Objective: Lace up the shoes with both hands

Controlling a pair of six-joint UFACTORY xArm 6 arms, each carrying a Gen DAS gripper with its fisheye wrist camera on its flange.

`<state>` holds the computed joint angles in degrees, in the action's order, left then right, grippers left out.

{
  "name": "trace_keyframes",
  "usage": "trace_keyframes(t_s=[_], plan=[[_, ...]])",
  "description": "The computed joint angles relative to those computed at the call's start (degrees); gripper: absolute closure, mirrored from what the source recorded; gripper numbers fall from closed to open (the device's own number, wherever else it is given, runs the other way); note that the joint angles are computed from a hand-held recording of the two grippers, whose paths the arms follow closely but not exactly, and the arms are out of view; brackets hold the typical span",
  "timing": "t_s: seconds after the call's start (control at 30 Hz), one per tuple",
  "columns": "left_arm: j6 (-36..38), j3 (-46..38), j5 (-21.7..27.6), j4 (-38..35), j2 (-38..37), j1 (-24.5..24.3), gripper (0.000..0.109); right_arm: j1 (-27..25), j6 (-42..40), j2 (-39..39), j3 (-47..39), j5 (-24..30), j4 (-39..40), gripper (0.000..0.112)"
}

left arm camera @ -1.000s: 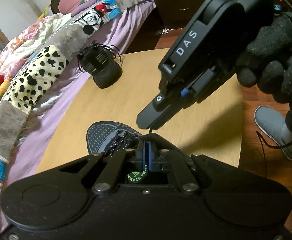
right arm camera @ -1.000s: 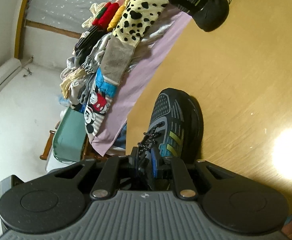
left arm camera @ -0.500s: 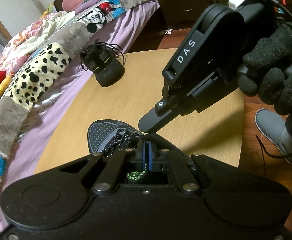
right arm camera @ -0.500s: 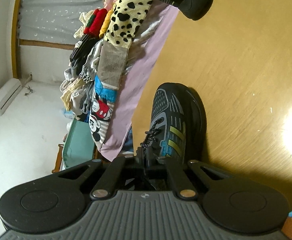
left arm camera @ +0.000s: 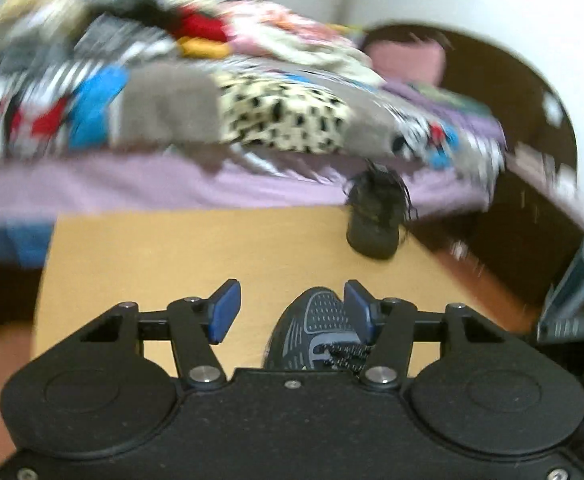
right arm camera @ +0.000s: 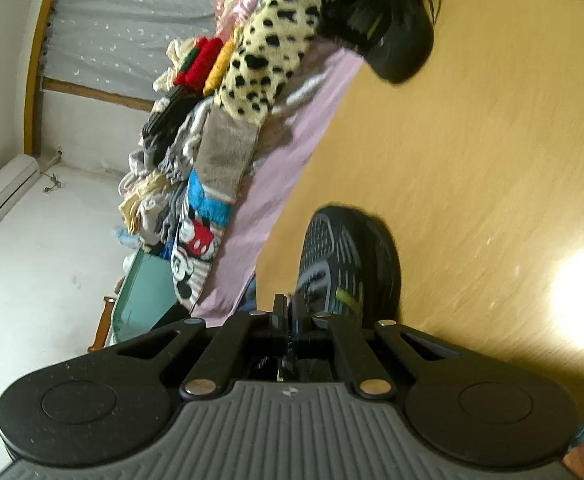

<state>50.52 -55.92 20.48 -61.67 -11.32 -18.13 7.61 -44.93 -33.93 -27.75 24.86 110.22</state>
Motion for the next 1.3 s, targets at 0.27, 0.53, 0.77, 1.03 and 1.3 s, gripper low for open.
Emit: trace_keyframes(t_s=[0.27,0.53,0.77,1.03,1.3], plan=[[-8.17,0.42,0.50,1.52,-0.18,1.36,0.051,-4.10,0.85,-2.74,-0.13,-2.45,-2.47,0.108],[-8.49,-0.22,-0.59,2.27,1.11,1.01,0.049,-9.29,-0.06,-3.25,-1.37,-4.70,-2.58,0.108],[-9.85,-0.31,-0.98,3.79,1.52,0.95,0.049,-13.81,-2.48,-2.96,-2.76,-7.86,0.00,0.108],[-10.26,-0.42,-0.54,4.48,1.65,0.92,0.048,-18.92,-5.02,-2.51,-3.85,-10.13,2.52,0.108],[-10.00,-0.58,-0.26,4.48,1.85,0.86,0.048,-19.62,-6.04,-1.39,-4.59,-13.10,2.82,0.108]])
